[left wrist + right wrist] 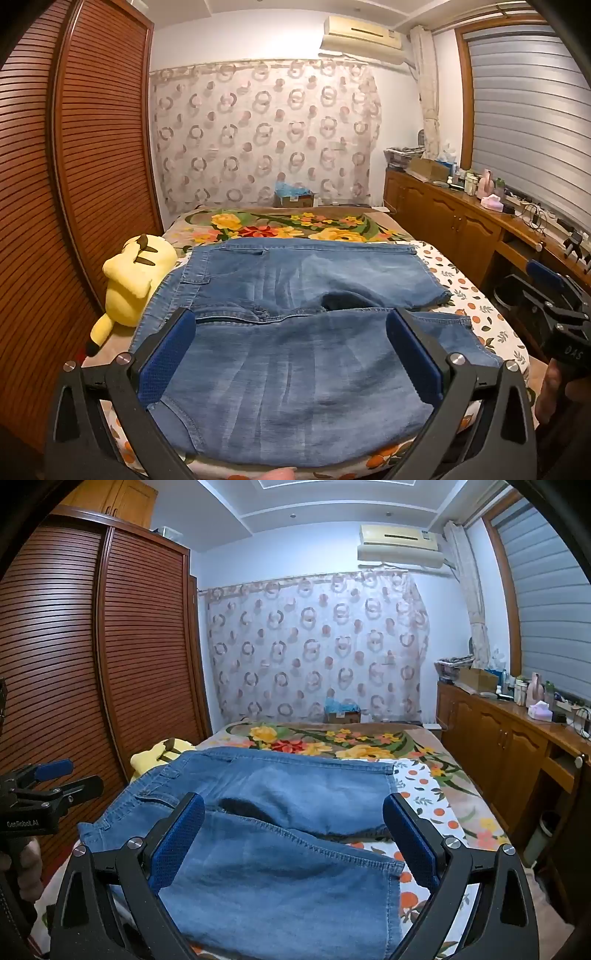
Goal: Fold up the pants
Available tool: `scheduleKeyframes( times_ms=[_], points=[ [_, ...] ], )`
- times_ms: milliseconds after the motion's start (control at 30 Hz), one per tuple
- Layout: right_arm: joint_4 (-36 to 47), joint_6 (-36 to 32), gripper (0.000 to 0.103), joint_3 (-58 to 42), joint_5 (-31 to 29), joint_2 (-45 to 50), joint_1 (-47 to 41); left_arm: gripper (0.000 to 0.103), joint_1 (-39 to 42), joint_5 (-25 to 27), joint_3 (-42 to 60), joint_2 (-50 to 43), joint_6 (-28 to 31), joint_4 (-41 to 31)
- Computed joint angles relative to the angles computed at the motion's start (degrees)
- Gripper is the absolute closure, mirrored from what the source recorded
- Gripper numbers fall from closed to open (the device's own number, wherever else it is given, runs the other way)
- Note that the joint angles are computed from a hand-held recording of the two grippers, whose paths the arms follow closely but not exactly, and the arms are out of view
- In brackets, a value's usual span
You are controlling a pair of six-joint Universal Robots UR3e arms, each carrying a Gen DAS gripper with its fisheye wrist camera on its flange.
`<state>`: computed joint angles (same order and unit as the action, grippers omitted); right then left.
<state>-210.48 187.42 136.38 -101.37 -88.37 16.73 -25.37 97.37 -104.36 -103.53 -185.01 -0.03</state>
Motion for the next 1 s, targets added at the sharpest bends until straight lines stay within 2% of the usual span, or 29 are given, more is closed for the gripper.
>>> scheduleKeyframes(
  times_ms=[867,1000],
  points=[
    [0.9,-0.1,0.005,0.1,0.8,-1.3,-0.8,0.0,-0.1,0.4,-0.1,-0.2,0.5,0.8],
    [0.7,0.1,0.005,-0.2,-0.7,-0.8,0.5,0.0,-0.1,0.4,-0.1,-0.2,0.6,0.8]
  ],
)
